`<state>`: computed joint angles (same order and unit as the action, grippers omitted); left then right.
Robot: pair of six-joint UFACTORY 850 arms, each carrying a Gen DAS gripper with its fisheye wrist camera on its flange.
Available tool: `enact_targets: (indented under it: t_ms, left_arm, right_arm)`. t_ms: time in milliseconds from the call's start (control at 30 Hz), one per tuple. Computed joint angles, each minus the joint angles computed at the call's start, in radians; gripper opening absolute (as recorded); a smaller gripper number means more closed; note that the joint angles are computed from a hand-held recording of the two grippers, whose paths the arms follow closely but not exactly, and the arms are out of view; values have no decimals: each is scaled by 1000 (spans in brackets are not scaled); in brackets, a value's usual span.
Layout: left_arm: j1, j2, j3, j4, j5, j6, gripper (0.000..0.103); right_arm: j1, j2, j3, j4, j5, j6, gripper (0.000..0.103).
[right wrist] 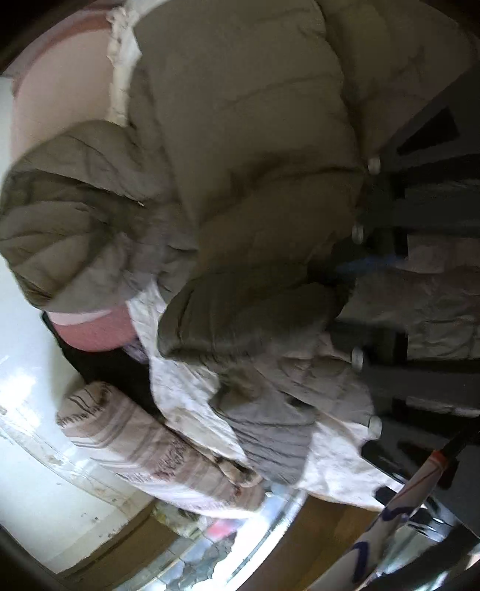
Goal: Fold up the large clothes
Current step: 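Lift the sleeve and carry it across the jacket body toward the left gripper, then lower the sleeve onto the jacket body and open the right gripper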
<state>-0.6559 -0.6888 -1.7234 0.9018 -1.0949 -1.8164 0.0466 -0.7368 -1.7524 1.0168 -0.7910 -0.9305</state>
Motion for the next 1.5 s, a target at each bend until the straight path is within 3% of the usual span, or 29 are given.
enact_targets:
  t_ms: [100,233,333,367,533,633,667,700,833,1067,1200,1367,1500]
  left_arm:
    - [2,-14,-21,-3,7,2,103]
    - [4,-45,-68,-5,15,26,103]
    - [7,-81,-117,-19,24,64,103]
    - [9,-96,-137,-26,30,80,103]
    - [19,-161,-232,-51,30,130,103]
    - [26,-187,-278,-52,44,153,103]
    - [28,-195,-291,-44,48,157,103]
    - [29,-200,-297,-41,48,161,103]
    - [43,-230,-334,-58,71,209,103]
    - [76,-307,-417,-165,59,327,103]
    - [76,-323,-432,-167,51,338,103]
    - [64,-270,-364,-118,71,275,103]
    - [53,-210,-295,-40,74,185,103]
  right_arm:
    - [-27,24,30,51,-61,-80,57]
    - [-113,73,83,146,-148,-176,57]
    - [-204,120,118,255,-137,-216,57]
    - [-228,137,122,277,-111,-218,57]
    - [-314,249,184,476,221,-379,57]
    - [-308,190,112,352,259,-263,47]
    - [-295,153,77,289,263,-201,32]
    - [-280,117,46,233,273,-156,24]
    - [-243,-23,-63,46,286,15,22]
    - [-203,-225,-295,-367,200,382,22]
    - [-202,-245,-314,-388,187,403,22]
    - [-193,-163,-215,-357,266,356,22]
    - [-174,-61,-90,-174,342,137,23]
